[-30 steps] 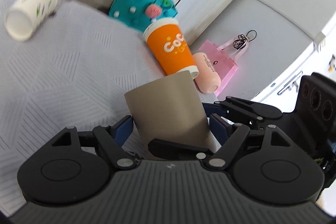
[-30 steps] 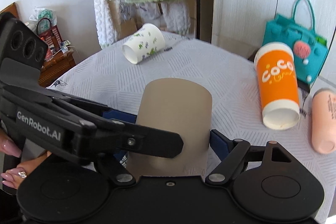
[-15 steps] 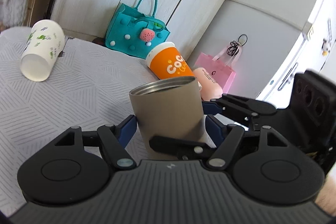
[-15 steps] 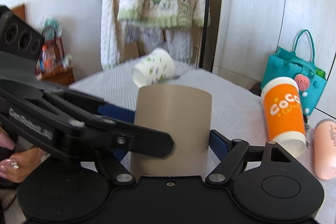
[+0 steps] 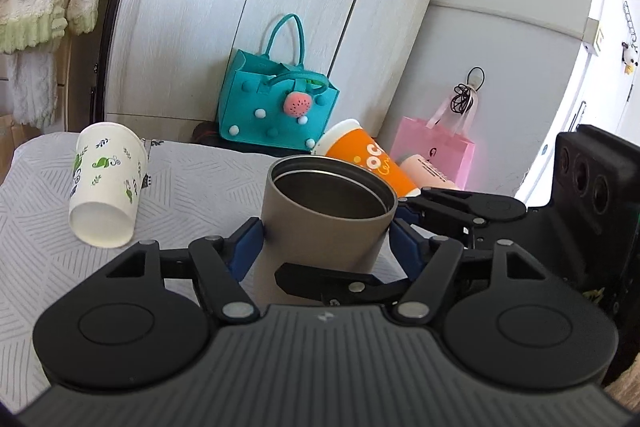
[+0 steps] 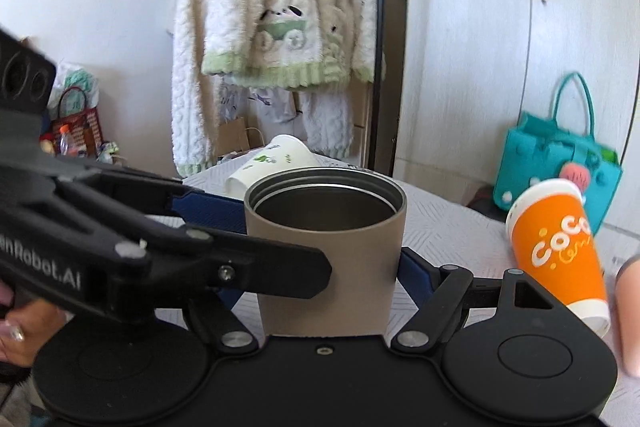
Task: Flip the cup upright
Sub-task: 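Lower the upright tumbler onto the table and open the right gripper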
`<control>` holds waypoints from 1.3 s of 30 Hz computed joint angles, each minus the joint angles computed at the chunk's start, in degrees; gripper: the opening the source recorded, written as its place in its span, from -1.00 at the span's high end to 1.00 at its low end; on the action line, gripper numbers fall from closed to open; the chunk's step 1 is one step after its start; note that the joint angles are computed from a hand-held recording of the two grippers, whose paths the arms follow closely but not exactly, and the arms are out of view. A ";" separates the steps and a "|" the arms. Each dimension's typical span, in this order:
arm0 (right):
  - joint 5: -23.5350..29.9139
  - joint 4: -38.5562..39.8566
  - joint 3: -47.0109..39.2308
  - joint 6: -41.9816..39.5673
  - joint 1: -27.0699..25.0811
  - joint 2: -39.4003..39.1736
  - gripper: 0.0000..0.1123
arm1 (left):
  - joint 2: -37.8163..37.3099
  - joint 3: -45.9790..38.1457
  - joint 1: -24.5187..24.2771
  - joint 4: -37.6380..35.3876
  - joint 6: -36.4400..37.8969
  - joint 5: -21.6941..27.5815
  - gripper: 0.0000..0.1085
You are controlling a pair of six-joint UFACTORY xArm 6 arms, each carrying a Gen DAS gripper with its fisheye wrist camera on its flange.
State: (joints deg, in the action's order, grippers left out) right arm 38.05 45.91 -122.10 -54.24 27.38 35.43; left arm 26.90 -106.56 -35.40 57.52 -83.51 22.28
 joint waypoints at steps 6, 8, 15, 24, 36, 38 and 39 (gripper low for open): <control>-4.16 0.61 0.21 -0.97 0.43 0.66 -0.45 | 2.37 -2.93 0.81 -0.29 2.79 -1.62 -0.26; -4.42 0.30 -0.81 -0.15 0.27 1.51 -0.45 | 3.39 -4.23 0.82 -0.81 4.39 -1.53 -0.25; -6.76 2.36 2.25 -3.35 0.42 0.29 -0.45 | 3.86 -4.38 0.44 1.29 3.54 -1.46 -0.26; -11.86 -1.14 6.98 -0.27 1.76 -2.50 -0.47 | 2.80 -3.15 -0.15 3.08 0.91 -0.52 -0.25; -18.23 -1.39 19.59 1.94 2.73 -11.38 -0.59 | -2.87 2.02 -3.49 5.05 -0.40 6.53 -0.30; -20.01 -1.39 22.77 2.28 3.04 -13.59 -0.59 | -4.12 3.10 -4.21 5.30 -0.73 7.74 -0.30; -21.13 -2.74 24.64 3.84 3.21 -14.89 -0.59 | -4.81 3.68 -4.61 5.59 -0.98 8.35 -0.30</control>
State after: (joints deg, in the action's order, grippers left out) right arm 16.91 43.17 -97.46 -50.40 30.59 20.54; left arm 22.09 -102.88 -40.01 63.11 -84.48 30.63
